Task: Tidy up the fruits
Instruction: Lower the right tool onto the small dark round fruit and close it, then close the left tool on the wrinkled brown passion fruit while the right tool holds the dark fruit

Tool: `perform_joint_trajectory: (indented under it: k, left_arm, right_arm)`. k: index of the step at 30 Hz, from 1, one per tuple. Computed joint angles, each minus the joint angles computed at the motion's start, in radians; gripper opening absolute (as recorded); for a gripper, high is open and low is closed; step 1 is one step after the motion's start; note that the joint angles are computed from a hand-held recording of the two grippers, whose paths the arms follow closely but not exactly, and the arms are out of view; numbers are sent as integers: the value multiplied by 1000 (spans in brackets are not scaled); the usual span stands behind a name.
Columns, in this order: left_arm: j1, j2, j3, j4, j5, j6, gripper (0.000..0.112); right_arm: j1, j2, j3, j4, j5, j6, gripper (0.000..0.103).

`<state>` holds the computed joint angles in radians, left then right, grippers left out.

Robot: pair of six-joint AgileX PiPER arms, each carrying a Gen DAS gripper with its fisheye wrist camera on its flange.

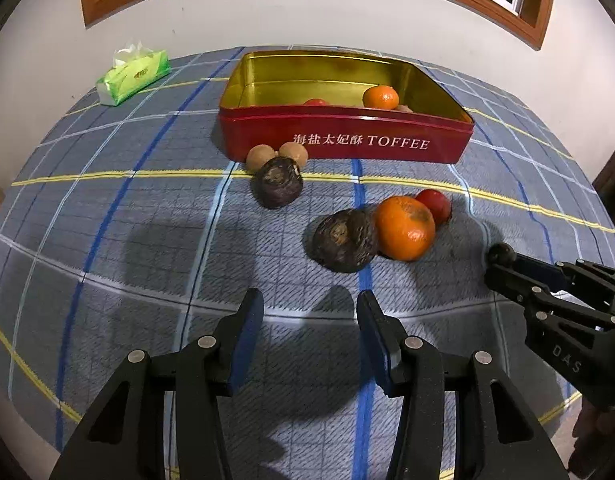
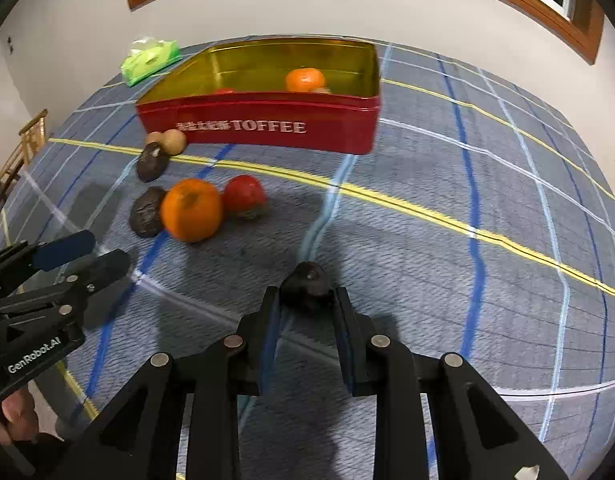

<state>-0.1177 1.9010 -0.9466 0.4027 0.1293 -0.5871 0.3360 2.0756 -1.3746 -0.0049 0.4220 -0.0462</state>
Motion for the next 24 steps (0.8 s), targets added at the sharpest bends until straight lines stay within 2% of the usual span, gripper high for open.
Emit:
perform_joint_trajectory:
  k: [2,10,12,15,18,24]
  left_arm:
    - [-8,3,-6,53,1,-46,50]
    - [-7,24,-34,-164,-5,174,50]
    - [-12,30,-40,-141,-1,152,50]
    - [-14,42,-54,-183,3,192,50]
    - [-22,57,-75,-113,12,119,50]
    - [-24,93,-140,-162,41,171,50]
  right_arm:
    - [-18,5,-8,30,3,-25,24]
    - [-56,32,-57,-1,19,21,24]
    - [-63,36,-66,26,25,2,24]
    - [-64,43,-76,24,24,7,24]
    - [-62,41,-71,16,17,16,24]
    - [-57,38,-64,-1,10,28,24]
